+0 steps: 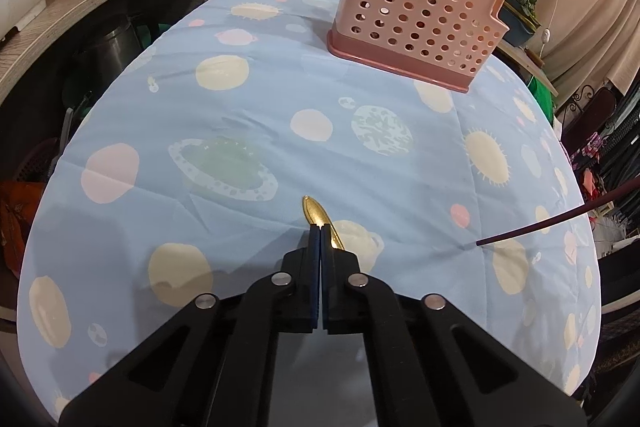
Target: Organize utensils
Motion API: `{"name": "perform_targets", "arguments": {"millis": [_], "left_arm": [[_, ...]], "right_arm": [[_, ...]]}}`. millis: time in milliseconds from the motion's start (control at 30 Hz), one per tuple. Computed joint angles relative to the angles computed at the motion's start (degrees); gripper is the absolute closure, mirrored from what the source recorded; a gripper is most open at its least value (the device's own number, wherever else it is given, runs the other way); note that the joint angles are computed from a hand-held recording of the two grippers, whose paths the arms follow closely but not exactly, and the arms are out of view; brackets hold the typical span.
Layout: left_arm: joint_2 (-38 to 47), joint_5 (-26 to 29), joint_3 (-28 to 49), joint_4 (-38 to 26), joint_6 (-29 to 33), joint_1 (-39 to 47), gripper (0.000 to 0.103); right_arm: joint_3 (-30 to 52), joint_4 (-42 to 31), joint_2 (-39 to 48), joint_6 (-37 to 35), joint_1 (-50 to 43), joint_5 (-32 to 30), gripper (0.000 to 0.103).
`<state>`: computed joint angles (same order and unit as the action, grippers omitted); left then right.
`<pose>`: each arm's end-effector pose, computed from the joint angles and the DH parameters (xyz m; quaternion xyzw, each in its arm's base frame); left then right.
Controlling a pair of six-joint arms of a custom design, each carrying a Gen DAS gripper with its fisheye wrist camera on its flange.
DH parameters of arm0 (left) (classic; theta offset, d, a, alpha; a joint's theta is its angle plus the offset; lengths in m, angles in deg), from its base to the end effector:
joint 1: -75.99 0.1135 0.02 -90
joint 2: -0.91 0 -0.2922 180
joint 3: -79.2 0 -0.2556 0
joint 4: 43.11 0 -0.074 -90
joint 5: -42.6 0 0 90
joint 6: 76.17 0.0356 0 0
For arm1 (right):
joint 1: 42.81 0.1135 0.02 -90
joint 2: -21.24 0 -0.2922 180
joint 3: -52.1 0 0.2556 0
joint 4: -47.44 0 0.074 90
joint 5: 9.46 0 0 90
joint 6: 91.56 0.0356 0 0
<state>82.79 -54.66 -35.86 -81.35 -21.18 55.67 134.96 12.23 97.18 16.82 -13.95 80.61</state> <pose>0.2694 -0.0950 0.2386 -0.1405 0.9420 -0.0851 0.2925 0.2621 0.1444 0.3758 -0.0781 0.8549 0.2050 0.4701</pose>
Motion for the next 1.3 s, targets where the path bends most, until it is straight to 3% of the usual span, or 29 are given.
{"name": "perform_targets", "arguments": {"millis": [133, 233, 667, 767, 833, 1000, 1067, 1300], "left_arm": [[0.0, 1.0, 0.6, -0.6, -0.5, 0.0, 0.102], [0.9, 0.0, 1.2, -1.1, -1.0, 0.0, 0.092], [5.9, -2.4, 6.3, -2.7, -0.1, -1.7, 0.091], [5.7, -2.5, 6.0, -2.4, -0.1, -2.1, 0.077], [6.2, -3.7, 6.5, -2.6, 0.0, -2.8, 0.074], [7.5, -5.2, 7.6, -2.9, -0.3, -3.4, 0.077], [7.7, -5.1, 7.9, -3.2, -0.1, -3.4, 0.093], [6.6, -2.9, 7.1, -3.2, 0.2, -2.7, 0.093]], "right_arm": [[0.0, 0.0, 0.0, 0.2, 0.1, 0.0, 0.096], [0.1, 0.1, 0.2, 0.2, 0.0, 0.0, 0.096], [0.2, -0.1, 0.3, 0.1, -0.1, -0.3, 0.096], [1.5, -1.0, 1.2, 0.1, -0.2, -0.6, 0.096], [2.5, -1.9, 1.8, -0.2, 0.0, -0.1, 0.096], [5.9, -4.6, 3.9, -0.6, 1.0, 0.7, 0.096], [7.4, -5.6, 4.8, -0.6, 1.2, 0.8, 0.096], [10.5, -8.1, 6.8, 0.0, 1.3, 1.1, 0.096]]}}
